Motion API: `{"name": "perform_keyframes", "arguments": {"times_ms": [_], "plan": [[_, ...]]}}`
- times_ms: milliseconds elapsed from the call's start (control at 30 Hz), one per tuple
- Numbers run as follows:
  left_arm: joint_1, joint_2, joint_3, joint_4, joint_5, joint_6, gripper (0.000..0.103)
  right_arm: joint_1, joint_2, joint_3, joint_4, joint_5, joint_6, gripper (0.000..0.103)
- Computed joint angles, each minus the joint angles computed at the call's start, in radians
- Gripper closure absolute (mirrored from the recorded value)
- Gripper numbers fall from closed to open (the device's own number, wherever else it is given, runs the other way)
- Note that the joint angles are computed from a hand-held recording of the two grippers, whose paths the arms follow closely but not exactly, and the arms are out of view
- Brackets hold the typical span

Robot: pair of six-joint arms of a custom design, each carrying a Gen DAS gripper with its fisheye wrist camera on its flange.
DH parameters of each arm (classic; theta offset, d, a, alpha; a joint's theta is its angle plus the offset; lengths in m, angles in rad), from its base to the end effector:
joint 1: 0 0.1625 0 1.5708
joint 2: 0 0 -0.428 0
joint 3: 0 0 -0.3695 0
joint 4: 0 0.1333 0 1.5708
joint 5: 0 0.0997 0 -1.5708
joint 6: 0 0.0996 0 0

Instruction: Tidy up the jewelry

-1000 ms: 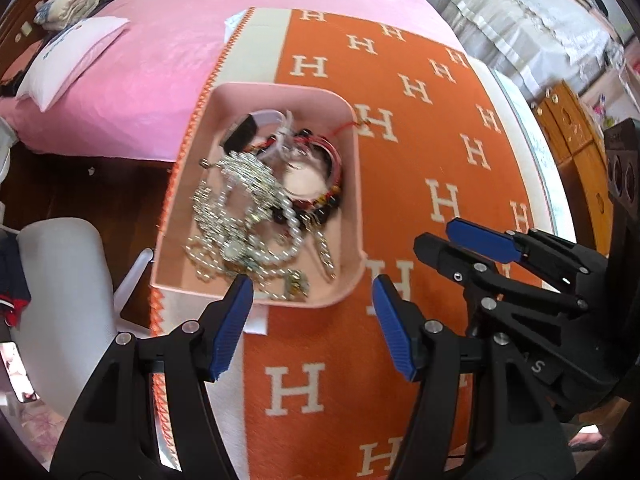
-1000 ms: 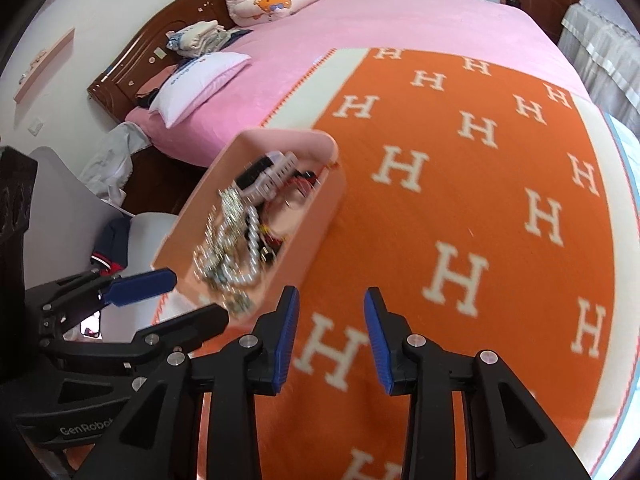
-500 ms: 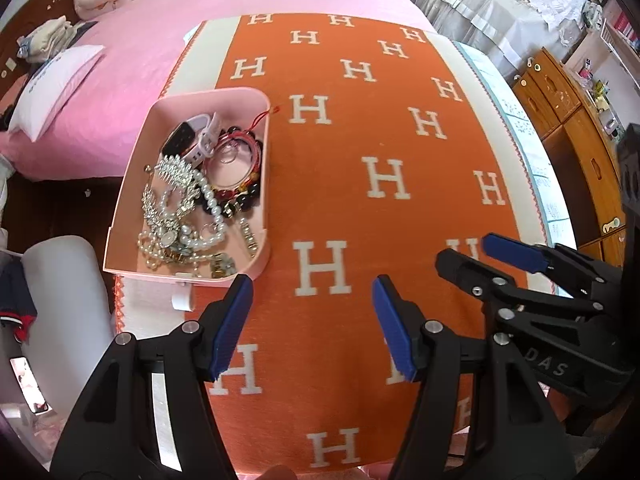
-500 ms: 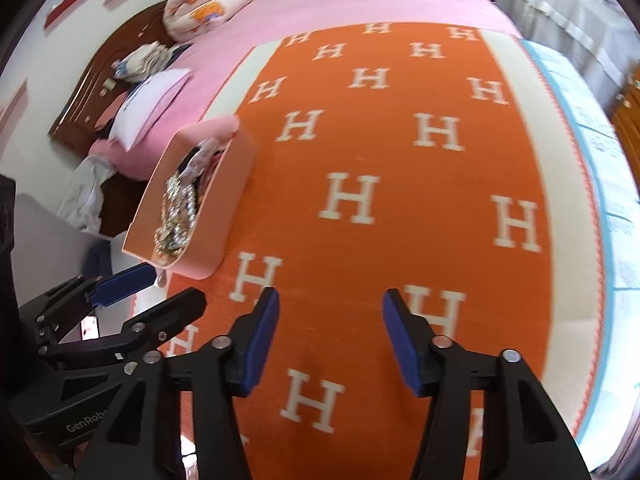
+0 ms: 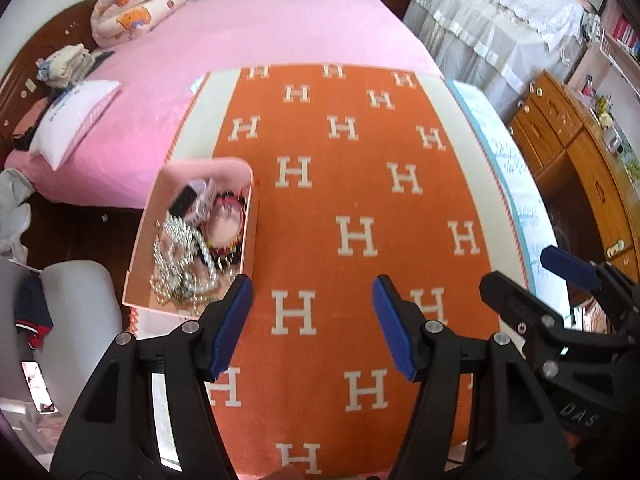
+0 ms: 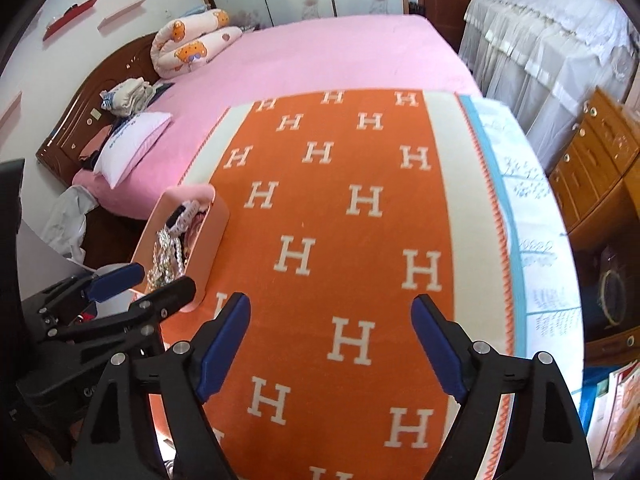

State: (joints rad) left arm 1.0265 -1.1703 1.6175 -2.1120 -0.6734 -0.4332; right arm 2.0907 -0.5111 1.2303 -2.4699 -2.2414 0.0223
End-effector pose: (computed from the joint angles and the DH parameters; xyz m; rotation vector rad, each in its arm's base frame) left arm -0.1327 -0.6270 0.3444 0.0763 2.3165 -0.6200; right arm 0.4412 -0.6270 0.0695 0.5406 -2.4475 0.4515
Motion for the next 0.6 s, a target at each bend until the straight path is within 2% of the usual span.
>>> {"name": "perform_keyframes", "arguments": {"times_ms": [367,600], "plan": [[-0.064,0.004,0.036,-0.107,0.107,0.033,0.043,0.004,-0.04,0.053,-0.124,-0.007,-0.053,0.019],[-0.077,-0.01,0.045,-0.113,0.122,0.019,0.043,0.022,-0.044,0.062,-0.18,-0.02,-0.097,0.019]]}}
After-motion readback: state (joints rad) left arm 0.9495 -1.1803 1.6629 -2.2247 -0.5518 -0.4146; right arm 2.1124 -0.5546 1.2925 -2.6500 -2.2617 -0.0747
